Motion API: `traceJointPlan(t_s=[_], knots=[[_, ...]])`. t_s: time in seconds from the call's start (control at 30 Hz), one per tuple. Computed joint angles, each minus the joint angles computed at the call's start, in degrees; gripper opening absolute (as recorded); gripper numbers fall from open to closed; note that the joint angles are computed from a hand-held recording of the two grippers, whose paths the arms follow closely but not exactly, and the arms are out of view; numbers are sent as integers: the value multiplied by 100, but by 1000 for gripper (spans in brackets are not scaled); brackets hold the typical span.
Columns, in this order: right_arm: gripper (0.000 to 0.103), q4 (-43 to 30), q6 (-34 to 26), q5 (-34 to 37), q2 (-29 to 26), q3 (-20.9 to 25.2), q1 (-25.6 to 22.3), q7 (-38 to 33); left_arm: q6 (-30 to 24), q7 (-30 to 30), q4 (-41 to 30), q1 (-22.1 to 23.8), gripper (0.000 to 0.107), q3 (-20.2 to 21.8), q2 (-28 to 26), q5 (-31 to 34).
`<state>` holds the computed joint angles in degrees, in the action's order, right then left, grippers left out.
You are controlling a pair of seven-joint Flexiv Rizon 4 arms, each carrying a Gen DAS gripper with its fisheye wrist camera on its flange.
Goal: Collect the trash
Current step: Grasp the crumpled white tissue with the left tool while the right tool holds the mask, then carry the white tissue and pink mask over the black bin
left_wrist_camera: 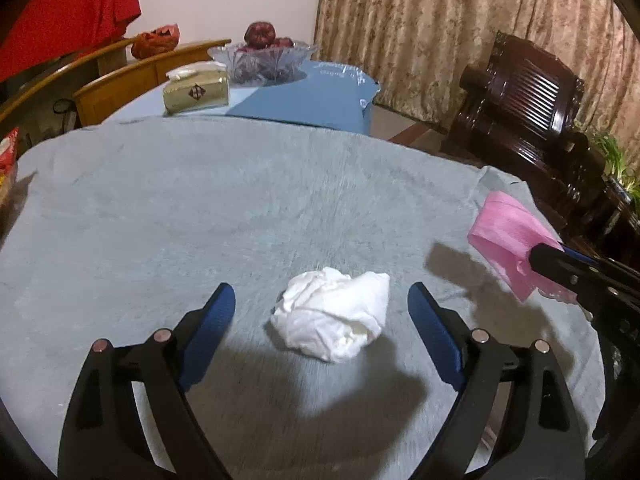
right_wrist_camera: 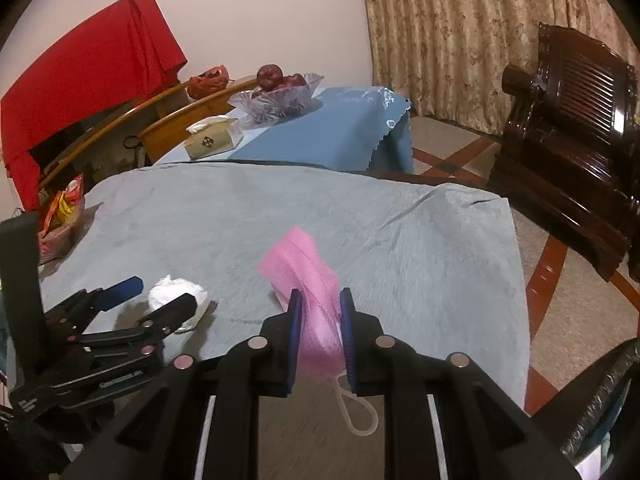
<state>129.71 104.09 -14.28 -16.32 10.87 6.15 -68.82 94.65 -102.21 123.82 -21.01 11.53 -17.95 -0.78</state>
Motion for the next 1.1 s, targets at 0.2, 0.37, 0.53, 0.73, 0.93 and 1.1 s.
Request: traceJointPlan(t_s=[0.2,0.37,0.53,0.73,0.93,1.1], knots=[[19,-77,-2,-73,-147,131,-188,-27,-174,354,2,677,70,-809,-81,-340],[19,1,11,-105,-87,230,-310,-8,-198,369,6,627,50,-780,-88,-382],[19,87,37,-210,41,485,-594,70,-14,356,180,565,48,-770,108,-437],[19,280,54,-535,305,1081,-1295,292,-41,-40,278,-136,48,-98,472,-27],[19,570,210,-1285,604,1747,-2218,842,-462,-1141,191,-868,48,687,948,1192],[19,846,495,-2307,913,2089,-2981,1644,-725,-2026,148,-1019,48,801,1407,2216]])
